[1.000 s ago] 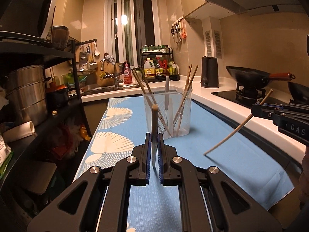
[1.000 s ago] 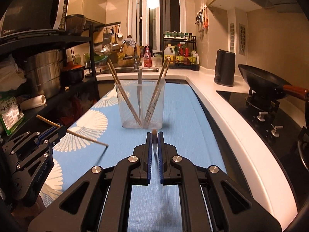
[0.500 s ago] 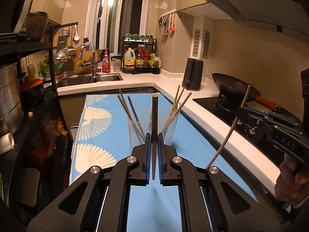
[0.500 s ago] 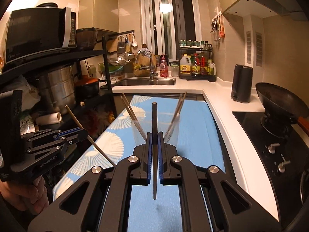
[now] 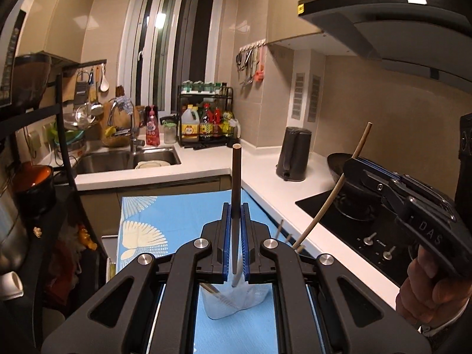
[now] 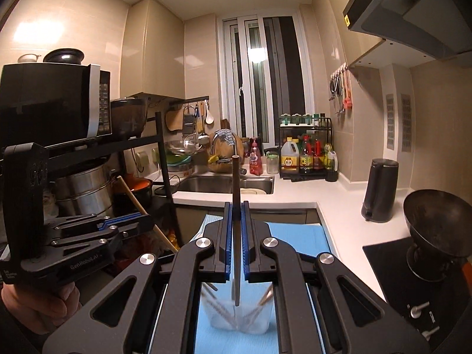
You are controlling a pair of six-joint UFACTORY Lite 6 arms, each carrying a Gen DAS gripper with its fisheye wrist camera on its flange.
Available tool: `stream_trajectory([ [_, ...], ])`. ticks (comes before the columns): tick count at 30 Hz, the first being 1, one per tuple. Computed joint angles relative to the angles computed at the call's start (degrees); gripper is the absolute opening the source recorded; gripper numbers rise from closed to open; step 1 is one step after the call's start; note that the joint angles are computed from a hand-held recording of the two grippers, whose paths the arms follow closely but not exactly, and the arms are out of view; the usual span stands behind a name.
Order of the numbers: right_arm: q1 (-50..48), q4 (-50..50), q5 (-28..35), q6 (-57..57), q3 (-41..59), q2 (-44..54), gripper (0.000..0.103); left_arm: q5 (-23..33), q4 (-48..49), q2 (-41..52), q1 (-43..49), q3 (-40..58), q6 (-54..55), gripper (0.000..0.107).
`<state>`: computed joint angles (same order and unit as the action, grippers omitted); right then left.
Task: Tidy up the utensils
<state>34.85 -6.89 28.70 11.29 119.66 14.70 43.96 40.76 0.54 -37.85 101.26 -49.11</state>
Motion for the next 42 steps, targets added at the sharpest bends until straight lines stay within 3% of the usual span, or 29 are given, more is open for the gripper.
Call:
stream_trajectory([
  [3, 0.25, -4.19, 0.96, 2.22, 7.46, 8.72, 0.006, -1.68, -4.90, 4.97, 4.19, 2.30, 4.30, 0.006],
  [5, -0.67, -1.52, 2.35, 0.60, 11.78, 14.21, 0.006, -2.83, -7.68, 6.81, 6.16, 2.19, 6.90, 0.006],
  [13, -2.39, 1.36, -0.37, -1.36, 10.31, 22.38, 0.006, -5.96, -13.69, 11.34, 10.11, -0.93, 11.76, 0.007],
  [15, -2.58, 2.29, 0.03, -2.02, 10.82, 23.51, 0.007, -5.71, -13.96, 11.87, 10.38, -0.70, 11.99, 0.015],
  [17, -2.64, 2.46, 1.32, -1.79, 12.61, 24.83, 0.017, -5.96, -13.02, 11.06, 10.36, -1.19, 10.98, 0.037],
  [18, -2.74, 2.84, 1.12, -2.02, 12.18, 24.59, 0.023, -5.71, -12.19, 10.77, 10.18, -0.98, 10.59, 0.038],
  [21, -2.65, 0.87, 0.52, -0.43, 10.15, 22.82, 0.028, -4.10, -9.93, 10.58, 8.87, 0.60, 9.23, 0.038],
  [27, -2.07, -2.00, 1.52, 1.98, 9.13, 19.26, 0.030, -1.39, -5.04, 7.08, 5.57, 1.08, 5.32, 0.044],
  [32, -1.40, -6.83, -1.13, 5.83, -0.06, 9.15, 0.038, 2.41, 5.33, -0.69, -0.56, -3.57, -4.05, 0.061],
  [38, -0.39, -22.23, -8.49, 21.36, -24.62, -10.99, 0.069, 8.28, 21.52, -13.94, -11.89, -22.49, -24.54, 0.089],
  [40, -0.07, -28.87, -10.70, 28.34, -34.05, -17.40, 0.086, 10.38, 26.65, -18.19, -16.14, -32.74, -34.43, 0.093],
  [42, 0.47, -38.93, -11.92, 38.75, -42.58, -22.32, 0.092, 11.44, 29.94, -19.62, -18.27, -41.10, -43.04, 0.095],
])
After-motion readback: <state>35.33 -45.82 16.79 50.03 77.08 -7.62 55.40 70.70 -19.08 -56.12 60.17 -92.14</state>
